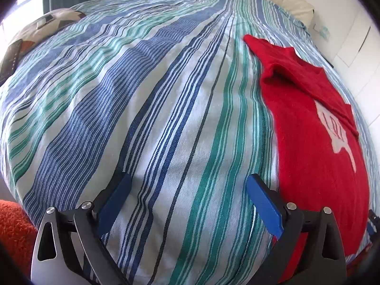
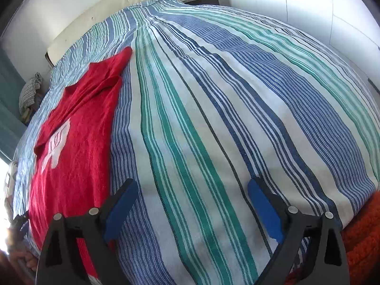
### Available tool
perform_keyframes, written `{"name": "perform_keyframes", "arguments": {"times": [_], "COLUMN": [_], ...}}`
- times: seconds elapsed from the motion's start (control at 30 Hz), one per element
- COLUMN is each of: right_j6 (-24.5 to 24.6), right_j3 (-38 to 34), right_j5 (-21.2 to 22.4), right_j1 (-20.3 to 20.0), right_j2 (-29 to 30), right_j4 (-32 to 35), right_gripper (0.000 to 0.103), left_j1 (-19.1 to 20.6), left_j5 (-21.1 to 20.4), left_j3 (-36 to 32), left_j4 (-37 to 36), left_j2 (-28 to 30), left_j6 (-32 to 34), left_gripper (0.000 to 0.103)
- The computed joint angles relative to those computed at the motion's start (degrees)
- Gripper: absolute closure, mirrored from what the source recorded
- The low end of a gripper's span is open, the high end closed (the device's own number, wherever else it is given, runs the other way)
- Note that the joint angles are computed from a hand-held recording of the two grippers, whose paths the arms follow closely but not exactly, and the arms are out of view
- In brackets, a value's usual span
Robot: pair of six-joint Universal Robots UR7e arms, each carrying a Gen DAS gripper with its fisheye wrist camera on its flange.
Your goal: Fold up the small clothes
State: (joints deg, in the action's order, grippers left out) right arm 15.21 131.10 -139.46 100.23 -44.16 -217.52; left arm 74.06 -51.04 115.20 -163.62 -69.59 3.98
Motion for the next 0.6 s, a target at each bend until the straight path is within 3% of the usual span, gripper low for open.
{"name": "perform_keyframes", "arguments": {"times": [0.6], "right_j6": [-1.41], "right_j3": [-0.87], "right_j5": [-1.26], "right_j1": [0.26], "right_j2": [1.18], "right_j4": [0.37], "right_gripper": [0.005], "left_j1": [-0.41], "left_j5": [1.89], "left_j3": [0.24], "left_j4": [-1.36], "left_j2": [0.85], "left_j6": [1.48], "left_gripper": [0.002]}}
